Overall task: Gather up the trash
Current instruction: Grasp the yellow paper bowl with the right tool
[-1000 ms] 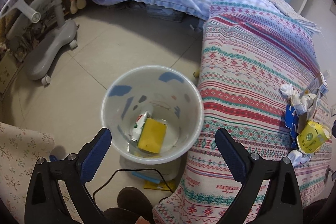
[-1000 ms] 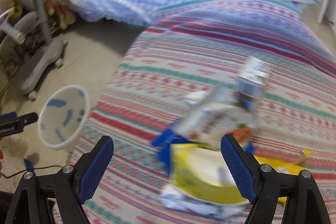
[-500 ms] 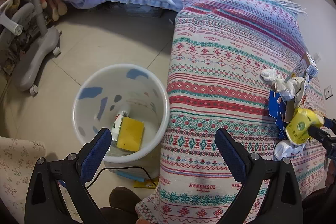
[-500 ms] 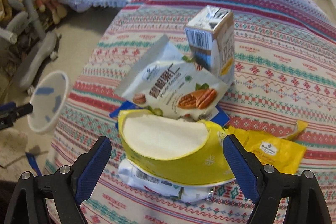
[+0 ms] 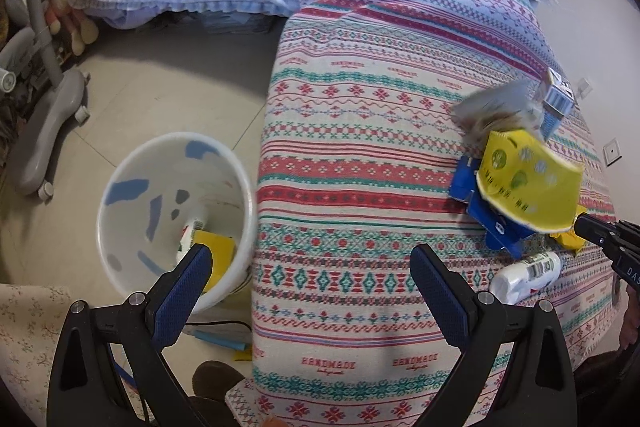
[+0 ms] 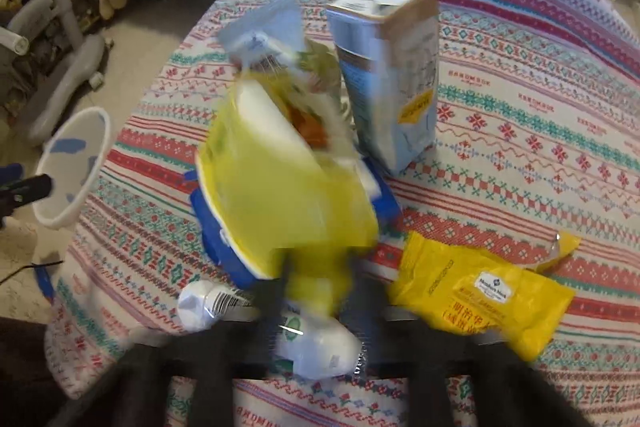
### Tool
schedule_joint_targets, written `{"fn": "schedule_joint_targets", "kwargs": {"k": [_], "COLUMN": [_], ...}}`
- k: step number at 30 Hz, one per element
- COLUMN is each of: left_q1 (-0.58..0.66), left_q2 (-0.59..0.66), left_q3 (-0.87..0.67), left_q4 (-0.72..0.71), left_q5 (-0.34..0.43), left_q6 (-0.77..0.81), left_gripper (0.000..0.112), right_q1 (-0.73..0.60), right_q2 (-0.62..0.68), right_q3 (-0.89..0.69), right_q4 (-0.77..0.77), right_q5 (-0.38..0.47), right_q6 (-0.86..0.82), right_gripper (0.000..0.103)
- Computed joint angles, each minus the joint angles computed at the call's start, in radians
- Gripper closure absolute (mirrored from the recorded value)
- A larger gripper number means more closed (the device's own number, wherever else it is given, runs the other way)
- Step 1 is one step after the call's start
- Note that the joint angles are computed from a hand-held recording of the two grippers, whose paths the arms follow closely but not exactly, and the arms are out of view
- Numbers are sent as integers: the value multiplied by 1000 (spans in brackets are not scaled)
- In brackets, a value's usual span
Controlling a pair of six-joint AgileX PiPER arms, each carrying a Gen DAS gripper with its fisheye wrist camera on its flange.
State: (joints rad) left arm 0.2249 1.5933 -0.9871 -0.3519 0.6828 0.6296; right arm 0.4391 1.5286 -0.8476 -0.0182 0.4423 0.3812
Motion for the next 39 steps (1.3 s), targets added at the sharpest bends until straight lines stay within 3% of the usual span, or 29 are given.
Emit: {"fn": "schedule_joint_targets", "kwargs": {"k": [4, 6, 8, 10, 14, 18, 25, 29, 39], "left_q1": [-31, -35, -28, -17, 9, 24, 28, 17, -41], "left_q2": [-7, -4, 5, 15, 30, 41, 48, 45, 65], "left_q3": [13, 16, 13, 8, -5, -14, -25, -28, -70], "left_q4": [14, 25, 32, 37, 32, 29, 15, -7, -129], "left_q5": [-12, -19, -21, -22, -17, -13, -4, 3, 62], "left_q6": [-16, -24, -27, -31, -21, -14, -2, 12, 0], "left_gripper": [12, 12, 12, 12, 12, 12, 12, 12, 12], "right_q1": [-25, -47, -63, -76, -50, -4, 0, -10, -41], "right_q2": [-42, -62, -58, -68, -18, 80, 176, 161, -76], "right_q3": [44, 67, 64, 77, 14, -76, -137, -124, 26], "right_q4": [49, 107, 120, 144, 221, 136, 204, 288, 509], "right_q5": [-8, -25, -22, -54, -70, -66, -80, -89, -136], "right_q6": [-63, -117, -125, -148, -261, -209, -301, -392, -592], "right_gripper": [98, 88, 30, 21, 21, 21, 26, 50, 54]}}
